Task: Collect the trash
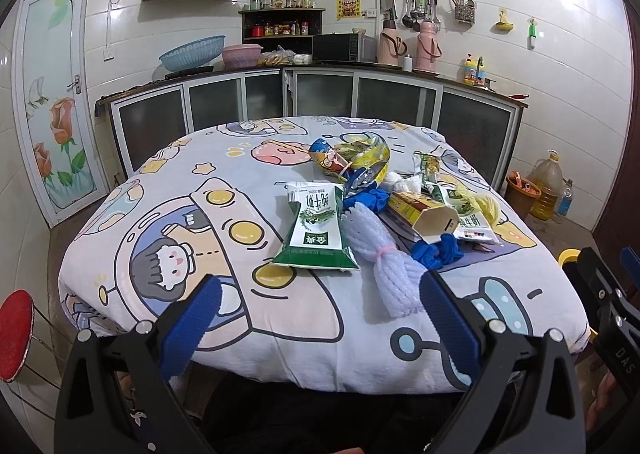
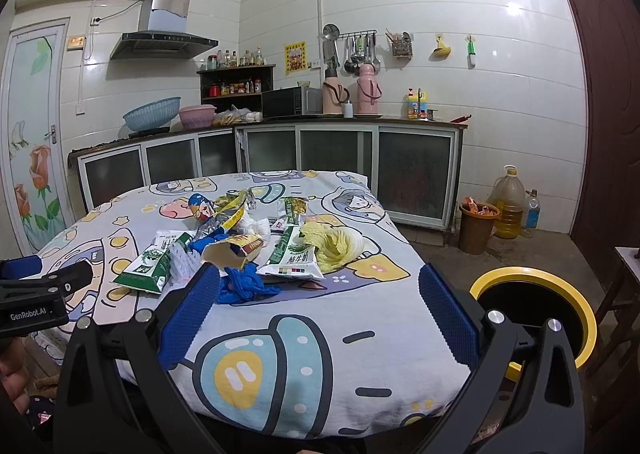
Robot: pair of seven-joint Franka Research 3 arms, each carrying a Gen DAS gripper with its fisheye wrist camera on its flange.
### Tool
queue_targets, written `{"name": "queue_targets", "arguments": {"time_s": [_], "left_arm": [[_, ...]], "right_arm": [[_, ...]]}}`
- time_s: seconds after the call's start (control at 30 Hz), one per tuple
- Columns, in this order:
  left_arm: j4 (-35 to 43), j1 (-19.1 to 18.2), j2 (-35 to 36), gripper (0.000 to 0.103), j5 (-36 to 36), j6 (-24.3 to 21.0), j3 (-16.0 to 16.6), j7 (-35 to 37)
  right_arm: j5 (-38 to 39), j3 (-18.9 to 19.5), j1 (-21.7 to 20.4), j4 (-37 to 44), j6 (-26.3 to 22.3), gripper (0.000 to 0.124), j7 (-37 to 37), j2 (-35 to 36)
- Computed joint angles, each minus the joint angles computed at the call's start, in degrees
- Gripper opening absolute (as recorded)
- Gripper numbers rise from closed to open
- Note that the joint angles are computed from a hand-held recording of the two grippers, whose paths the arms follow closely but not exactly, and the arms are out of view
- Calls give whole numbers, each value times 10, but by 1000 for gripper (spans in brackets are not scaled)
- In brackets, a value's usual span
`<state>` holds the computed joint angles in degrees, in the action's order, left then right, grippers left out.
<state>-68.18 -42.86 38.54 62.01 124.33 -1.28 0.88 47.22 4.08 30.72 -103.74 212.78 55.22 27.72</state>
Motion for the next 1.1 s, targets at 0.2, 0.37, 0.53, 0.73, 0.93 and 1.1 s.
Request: {"name": "queue_targets", "arguments": {"time_s": [0.2,0.37,0.53,0.73,0.93,1.1], "left_arm": [[-4,1,-2,96,2,3,0,-2],[-6,2,-3,96,1,4,-1,-2],[-8,2,-4,96,2,4,-1,-3],[-8,2,-4,96,1,3,-2,-2],[-8,2,-3,96,1,3,-2,-1],[-7,2,-2,96,0,3,-2,-1]], "right_arm": [[0,0,-1,0,0,96,2,2],[8,-3,2,2,-2,96,-5,0],[10,-1,1,-2,3,96,-2,0],[24,-2,4,5,0,96,-11,3],[29,-2,4,7,-2,96,-14,4],[34,-3,5,9,-2,96,-17,5]]}}
